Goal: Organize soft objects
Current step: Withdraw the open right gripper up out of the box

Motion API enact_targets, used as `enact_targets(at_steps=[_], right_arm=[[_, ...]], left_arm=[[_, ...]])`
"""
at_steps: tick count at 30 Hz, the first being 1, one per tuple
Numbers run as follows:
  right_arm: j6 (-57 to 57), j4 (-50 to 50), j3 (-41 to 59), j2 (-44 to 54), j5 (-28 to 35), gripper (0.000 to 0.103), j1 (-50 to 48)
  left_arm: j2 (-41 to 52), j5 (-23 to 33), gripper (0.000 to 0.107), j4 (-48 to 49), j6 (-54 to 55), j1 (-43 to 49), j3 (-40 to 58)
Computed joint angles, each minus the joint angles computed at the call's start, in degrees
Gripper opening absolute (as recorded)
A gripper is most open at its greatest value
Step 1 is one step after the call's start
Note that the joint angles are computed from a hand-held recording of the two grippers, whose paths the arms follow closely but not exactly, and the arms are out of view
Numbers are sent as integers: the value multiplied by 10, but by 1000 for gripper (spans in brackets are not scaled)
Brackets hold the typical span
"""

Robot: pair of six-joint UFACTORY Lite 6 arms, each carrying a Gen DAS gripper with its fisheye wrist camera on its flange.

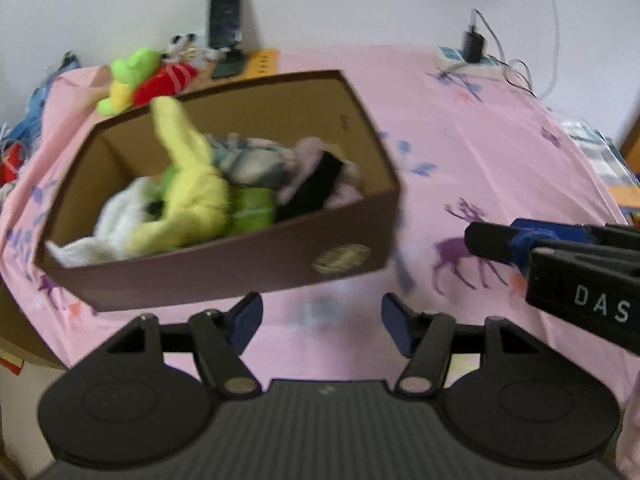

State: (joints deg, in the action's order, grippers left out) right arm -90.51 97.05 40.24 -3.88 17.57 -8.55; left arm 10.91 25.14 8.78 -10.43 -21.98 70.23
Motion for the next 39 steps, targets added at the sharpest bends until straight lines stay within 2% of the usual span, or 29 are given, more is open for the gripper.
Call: enact_targets(at_steps=[3,9,22,30,35,39], right_arm=[[17,-33,-19,-16,-8,18,-32],[71,-121,-26,-14,20,18,-121],[11,-170,-34,13,51,18,-256],[45,-207,-34,34,31,18,-253],[130,-264,-35,25,18,18,-217],[223,-310,-42,13,-13,18,-149]], left_arm=[[15,3,64,22,-31,-40,8],[52,8,65,83,-109,-112,40],[132,43,66,132,-192,-210,104],[145,63,66,117,-169,-204,105],[111,48,66,119,-150,-180,63],[76,38,66,92,-103,-131,21]])
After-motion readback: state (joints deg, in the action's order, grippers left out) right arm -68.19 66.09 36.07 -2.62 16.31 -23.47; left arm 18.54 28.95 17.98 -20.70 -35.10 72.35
